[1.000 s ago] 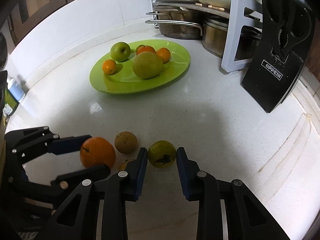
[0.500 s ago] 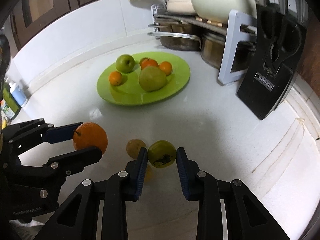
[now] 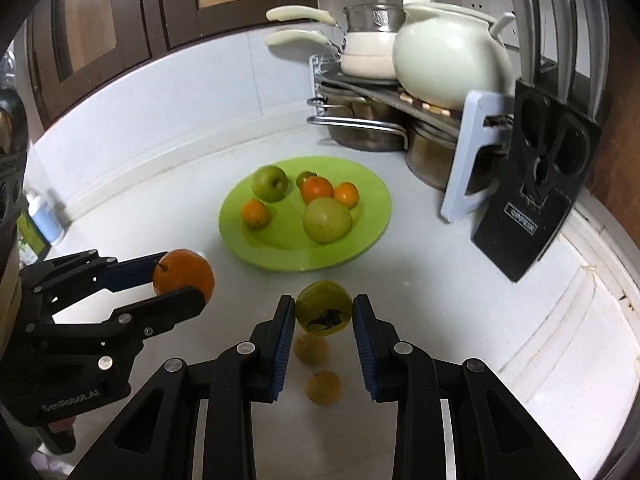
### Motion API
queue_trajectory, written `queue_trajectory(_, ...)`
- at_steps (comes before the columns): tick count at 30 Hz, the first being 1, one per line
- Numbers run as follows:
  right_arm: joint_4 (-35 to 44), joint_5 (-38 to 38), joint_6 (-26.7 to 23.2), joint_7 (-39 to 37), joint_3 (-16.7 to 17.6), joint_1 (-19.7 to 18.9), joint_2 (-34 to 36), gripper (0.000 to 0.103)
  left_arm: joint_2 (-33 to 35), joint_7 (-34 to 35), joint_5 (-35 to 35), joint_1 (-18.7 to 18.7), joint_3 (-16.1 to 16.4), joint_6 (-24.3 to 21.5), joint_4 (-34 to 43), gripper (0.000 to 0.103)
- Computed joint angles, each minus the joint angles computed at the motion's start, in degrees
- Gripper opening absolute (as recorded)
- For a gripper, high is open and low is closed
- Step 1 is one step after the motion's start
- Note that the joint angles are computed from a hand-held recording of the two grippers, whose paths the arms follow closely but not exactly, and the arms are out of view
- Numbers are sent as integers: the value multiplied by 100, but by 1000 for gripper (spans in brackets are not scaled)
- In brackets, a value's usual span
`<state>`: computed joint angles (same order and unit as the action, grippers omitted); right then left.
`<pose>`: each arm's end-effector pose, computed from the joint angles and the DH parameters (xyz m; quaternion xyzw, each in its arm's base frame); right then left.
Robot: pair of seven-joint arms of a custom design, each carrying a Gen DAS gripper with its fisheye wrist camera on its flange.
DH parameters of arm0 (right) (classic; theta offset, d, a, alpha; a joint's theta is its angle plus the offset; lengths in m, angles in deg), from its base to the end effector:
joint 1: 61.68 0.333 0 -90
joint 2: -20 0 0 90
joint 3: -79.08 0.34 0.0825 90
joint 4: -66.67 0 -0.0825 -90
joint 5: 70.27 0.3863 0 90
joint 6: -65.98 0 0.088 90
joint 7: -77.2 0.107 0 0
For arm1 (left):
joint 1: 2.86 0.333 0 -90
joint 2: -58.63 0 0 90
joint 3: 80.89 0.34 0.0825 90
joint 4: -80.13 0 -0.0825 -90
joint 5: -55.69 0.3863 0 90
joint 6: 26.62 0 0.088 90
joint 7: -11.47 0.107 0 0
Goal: Organize fruits
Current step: 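Carry the orange and tomato onto the green plate and open both tools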
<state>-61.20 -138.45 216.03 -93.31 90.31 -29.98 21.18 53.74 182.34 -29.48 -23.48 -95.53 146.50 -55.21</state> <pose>0.3906 0.3918 0.4127 -0.6426 0.6579 -0.2578 0.2962 0.4453 -0.2256 0.4202 -0.4229 0.8058 -0.3918 0.1355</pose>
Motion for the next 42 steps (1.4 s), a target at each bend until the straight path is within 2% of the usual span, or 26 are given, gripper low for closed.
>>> queue_trajectory(13,555,-205,-186,-78,-30,105,204,31,-81,652,-425,129,82,67,268,41)
queue_trajectory(21,875,-213,-76,-193,-153,97,406,31,123,738,-363,280,115,82,633,40)
queue_trajectory(30,1404,-125,15,-558,-344,94,803,31,582,302,345,485,134,81,1111,41)
queue_trajectory(35,1756,133,106,-879,-487,115,1135,31,998,-228,1061,673,94,6,1423,41)
queue_trajectory(42,2198,925,371,-1632,-695,94,1692,31,1650,-1192,2287,971,-40,-42,1825,41)
